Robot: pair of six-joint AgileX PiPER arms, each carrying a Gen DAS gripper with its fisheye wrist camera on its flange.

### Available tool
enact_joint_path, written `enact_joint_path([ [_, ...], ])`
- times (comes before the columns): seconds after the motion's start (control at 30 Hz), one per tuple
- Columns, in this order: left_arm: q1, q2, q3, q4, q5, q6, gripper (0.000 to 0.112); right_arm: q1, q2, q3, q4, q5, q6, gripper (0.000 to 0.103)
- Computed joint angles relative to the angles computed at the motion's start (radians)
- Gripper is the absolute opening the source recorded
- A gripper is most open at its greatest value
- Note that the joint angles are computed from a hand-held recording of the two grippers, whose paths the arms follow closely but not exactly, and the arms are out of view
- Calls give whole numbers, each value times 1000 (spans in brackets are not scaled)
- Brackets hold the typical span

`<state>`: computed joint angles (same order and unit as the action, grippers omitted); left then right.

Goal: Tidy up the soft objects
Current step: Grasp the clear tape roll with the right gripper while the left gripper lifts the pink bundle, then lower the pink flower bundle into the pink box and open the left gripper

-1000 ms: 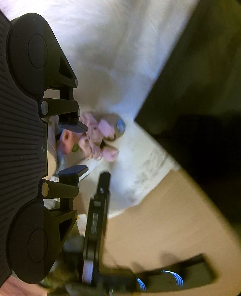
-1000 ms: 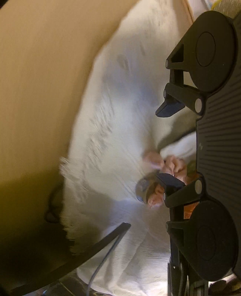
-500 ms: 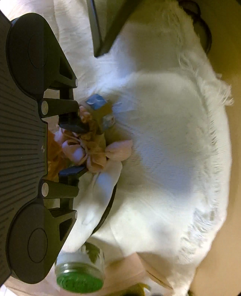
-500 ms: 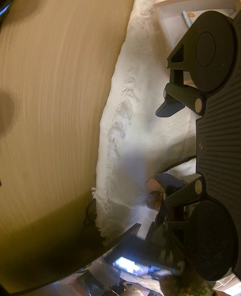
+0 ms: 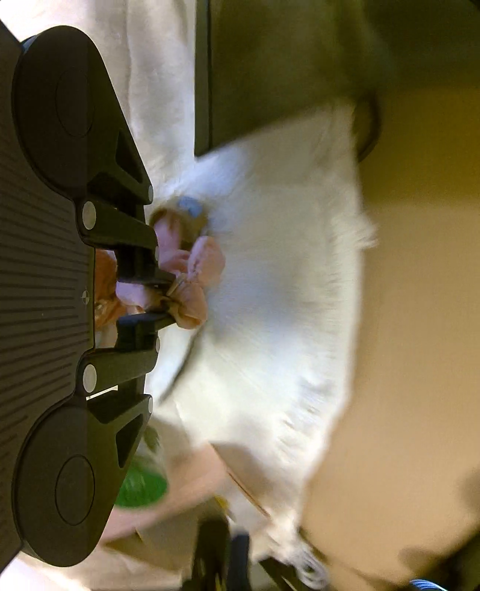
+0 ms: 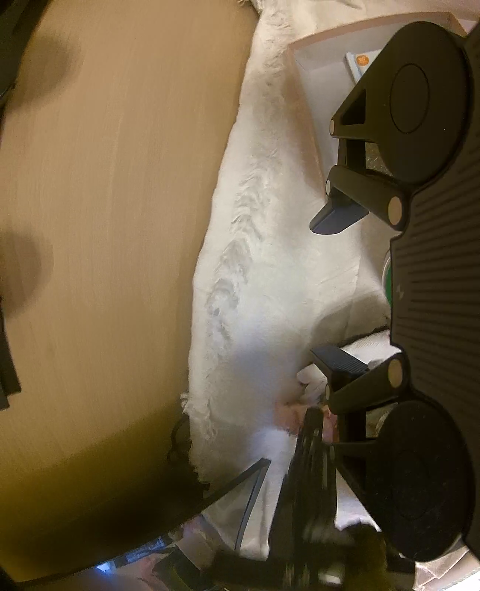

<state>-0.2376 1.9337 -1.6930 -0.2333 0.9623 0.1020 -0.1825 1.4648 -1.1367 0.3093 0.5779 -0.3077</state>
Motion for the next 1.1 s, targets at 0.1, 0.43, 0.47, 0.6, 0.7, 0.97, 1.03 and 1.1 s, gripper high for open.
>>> enact_joint_path([
  [0.1,60,-132,109,-72,-43,46,18,51,19,-38,-39,6,38,68],
  [0.43,341,-396,381,-264,-92,203,18,300,316,-347,-176,124,263,68],
  [0.47,363,-404,407,-265,-101,208,18,321,358,-392,-190,146,291,68],
  [0.6,448,-413,498,-335,-97,276,18,406,562,-610,-320,247,414,67],
  [0.7,481,-422,563,-372,-105,319,18,410,663,-737,-318,316,405,59],
  [0.97,474,-490,616,-311,-117,273,18,409,662,-754,-271,332,362,44],
  [1.03,461,-532,623,-290,-127,270,18,415,564,-655,-236,288,325,44],
  [1.1,438,-586,631,-270,-125,250,18,428,435,-538,-209,246,280,44],
])
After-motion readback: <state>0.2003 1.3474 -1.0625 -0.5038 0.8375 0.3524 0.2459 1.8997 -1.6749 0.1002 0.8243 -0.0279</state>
